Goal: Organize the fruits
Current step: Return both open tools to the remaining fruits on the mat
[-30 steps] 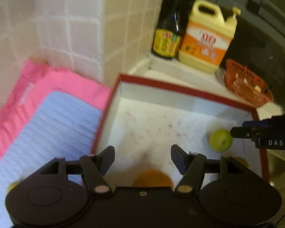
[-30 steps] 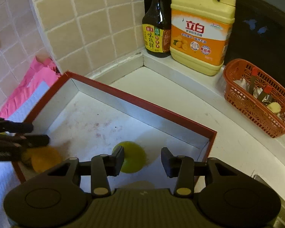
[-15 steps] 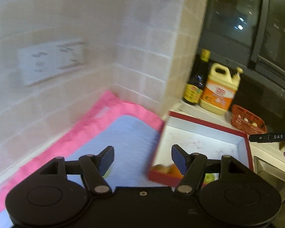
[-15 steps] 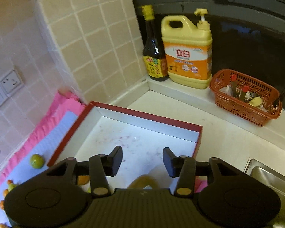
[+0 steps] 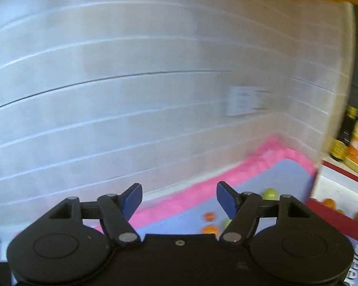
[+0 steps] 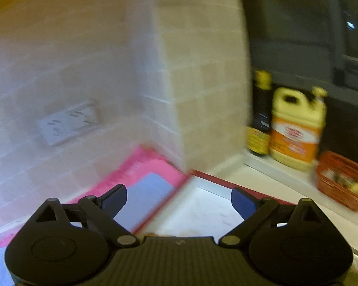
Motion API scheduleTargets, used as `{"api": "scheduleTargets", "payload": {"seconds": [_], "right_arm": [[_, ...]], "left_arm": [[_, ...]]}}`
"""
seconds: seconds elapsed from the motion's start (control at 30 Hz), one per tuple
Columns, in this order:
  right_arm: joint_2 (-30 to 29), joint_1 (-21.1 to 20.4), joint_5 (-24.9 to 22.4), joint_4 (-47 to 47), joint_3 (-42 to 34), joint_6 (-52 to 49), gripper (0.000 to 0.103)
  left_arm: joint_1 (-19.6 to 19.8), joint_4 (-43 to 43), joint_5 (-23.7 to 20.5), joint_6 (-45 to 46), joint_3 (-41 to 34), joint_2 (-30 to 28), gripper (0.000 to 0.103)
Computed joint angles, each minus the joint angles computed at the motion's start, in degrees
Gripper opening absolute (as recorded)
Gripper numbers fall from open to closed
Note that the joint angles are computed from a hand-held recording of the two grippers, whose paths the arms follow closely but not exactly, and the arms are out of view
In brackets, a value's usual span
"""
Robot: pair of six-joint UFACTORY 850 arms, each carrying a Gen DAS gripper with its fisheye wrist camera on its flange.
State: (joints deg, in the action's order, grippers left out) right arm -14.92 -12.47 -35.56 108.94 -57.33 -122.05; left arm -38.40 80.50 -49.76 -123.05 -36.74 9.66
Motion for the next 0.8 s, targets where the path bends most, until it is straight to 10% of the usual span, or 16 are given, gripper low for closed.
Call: {"api": "scheduleTargets", "payload": {"seconds": [0.23, 0.43, 0.8], "right_arm": [[3.2, 6.5, -3.1, 0.6, 2.3, -3.2, 0.100], [3.6, 13.4, -0.1, -0.5, 3.1, -5.4, 0.101], [-7.2, 22.1, 3.5, -25.8, -3.4, 18.0, 0.096]], "left_arm": [[-4.4, -8.3, -10.7, -1.4, 6.9, 9.1, 0.082], [-6.3, -10.3, -11.5, -3.8, 10.1, 11.5, 0.082], [0.2, -0.5, 12.7, -15.9, 12.7, -0.5, 0.082]]}}
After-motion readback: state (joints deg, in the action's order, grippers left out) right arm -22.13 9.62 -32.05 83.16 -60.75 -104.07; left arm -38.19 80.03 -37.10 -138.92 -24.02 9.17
